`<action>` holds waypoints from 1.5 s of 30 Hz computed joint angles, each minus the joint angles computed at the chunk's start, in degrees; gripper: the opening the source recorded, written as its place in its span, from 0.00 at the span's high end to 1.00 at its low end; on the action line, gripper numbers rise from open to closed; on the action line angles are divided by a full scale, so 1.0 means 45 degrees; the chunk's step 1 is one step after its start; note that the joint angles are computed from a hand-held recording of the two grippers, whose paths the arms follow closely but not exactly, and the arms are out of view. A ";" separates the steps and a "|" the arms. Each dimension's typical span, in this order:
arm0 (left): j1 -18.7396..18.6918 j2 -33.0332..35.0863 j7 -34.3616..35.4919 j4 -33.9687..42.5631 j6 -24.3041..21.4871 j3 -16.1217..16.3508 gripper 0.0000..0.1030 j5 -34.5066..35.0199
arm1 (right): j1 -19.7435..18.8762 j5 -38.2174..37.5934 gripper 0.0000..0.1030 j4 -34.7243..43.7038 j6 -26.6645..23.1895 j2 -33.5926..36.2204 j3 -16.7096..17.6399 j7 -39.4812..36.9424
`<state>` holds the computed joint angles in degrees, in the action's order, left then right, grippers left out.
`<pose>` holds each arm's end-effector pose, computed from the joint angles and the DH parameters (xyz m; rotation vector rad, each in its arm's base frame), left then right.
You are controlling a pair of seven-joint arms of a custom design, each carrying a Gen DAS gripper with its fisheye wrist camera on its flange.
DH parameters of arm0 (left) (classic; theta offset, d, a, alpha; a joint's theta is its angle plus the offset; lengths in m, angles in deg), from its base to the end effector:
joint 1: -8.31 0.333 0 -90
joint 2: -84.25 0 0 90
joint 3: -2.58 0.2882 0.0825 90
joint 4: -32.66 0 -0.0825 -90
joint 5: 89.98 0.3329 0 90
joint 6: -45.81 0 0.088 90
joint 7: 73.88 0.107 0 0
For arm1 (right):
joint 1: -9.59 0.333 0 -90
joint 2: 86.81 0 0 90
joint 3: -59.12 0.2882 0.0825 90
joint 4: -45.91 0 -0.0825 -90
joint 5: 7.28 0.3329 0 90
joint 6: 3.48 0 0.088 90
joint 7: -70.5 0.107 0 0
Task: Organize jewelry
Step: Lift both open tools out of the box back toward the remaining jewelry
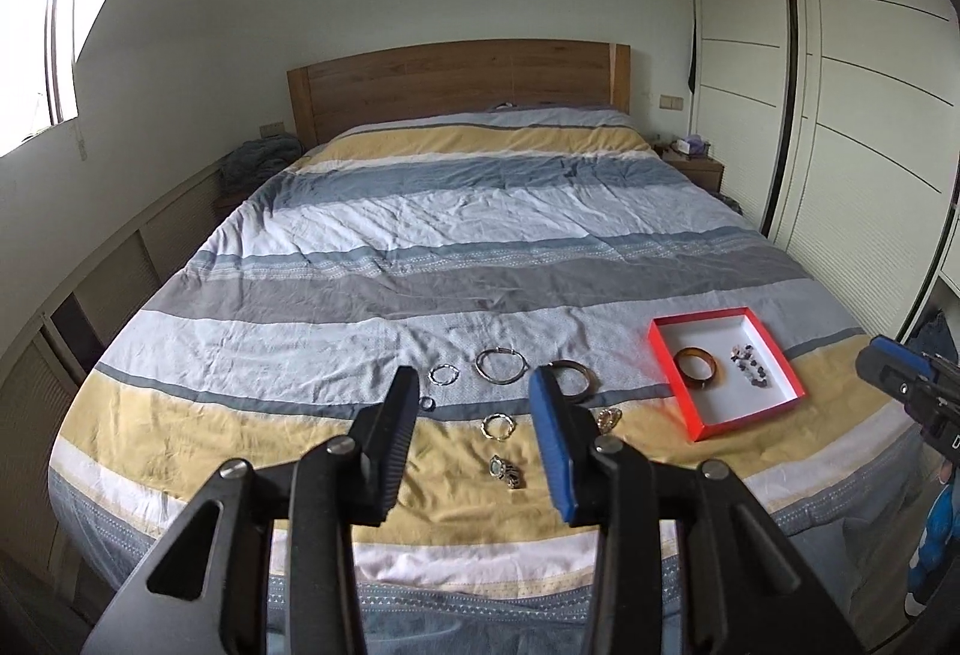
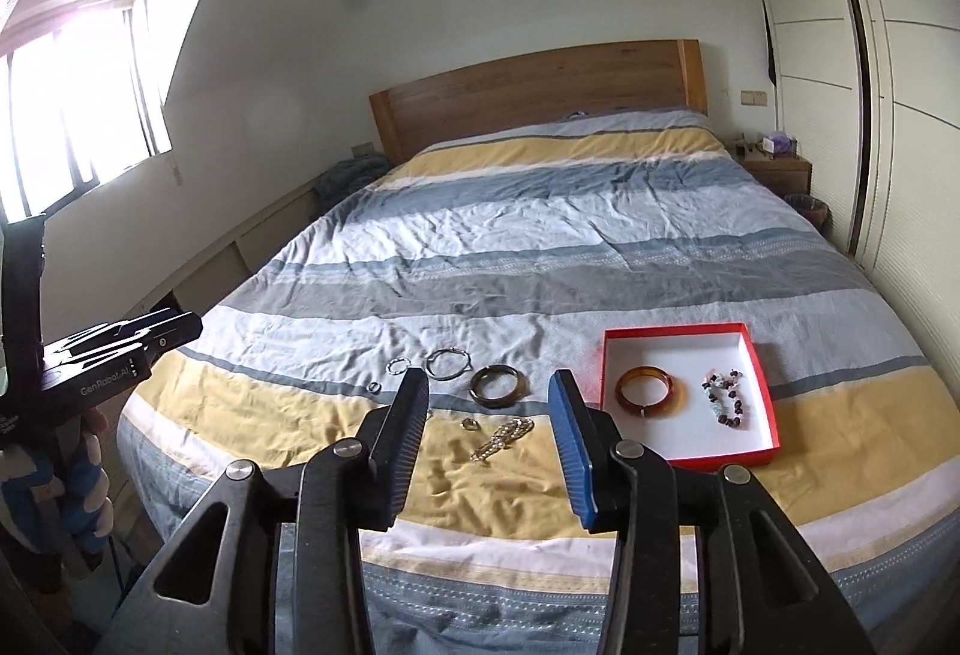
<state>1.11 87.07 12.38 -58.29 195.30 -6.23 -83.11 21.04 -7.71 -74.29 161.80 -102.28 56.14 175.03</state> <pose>0.5498 -0.1575 0.6899 -1.4036 1.8662 -0.9371 0.4773 0.0680 0.6517 -1.4461 1.6078 -0.6885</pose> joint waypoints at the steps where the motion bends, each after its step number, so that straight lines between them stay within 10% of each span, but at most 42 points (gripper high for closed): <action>1: 0.0030 -0.0406 -0.0061 -0.0524 0.0317 0.0026 0.64 -0.0041 | -0.0137 -0.0257 0.56 -0.0190 0.0082 -0.0232 0.0229 0.0268; 20: 0.1469 -0.4557 -0.0560 -0.5438 0.3090 -0.0663 0.58 -0.1284 | -0.1041 -0.3874 0.41 -0.2271 0.0654 -0.3121 0.2088 0.4181; 45: 0.1376 -0.1778 -0.1855 -0.4190 0.2082 -0.0416 0.58 -0.0290 | 0.0318 -0.2571 0.41 -0.1191 0.0339 -0.0391 0.0802 0.3227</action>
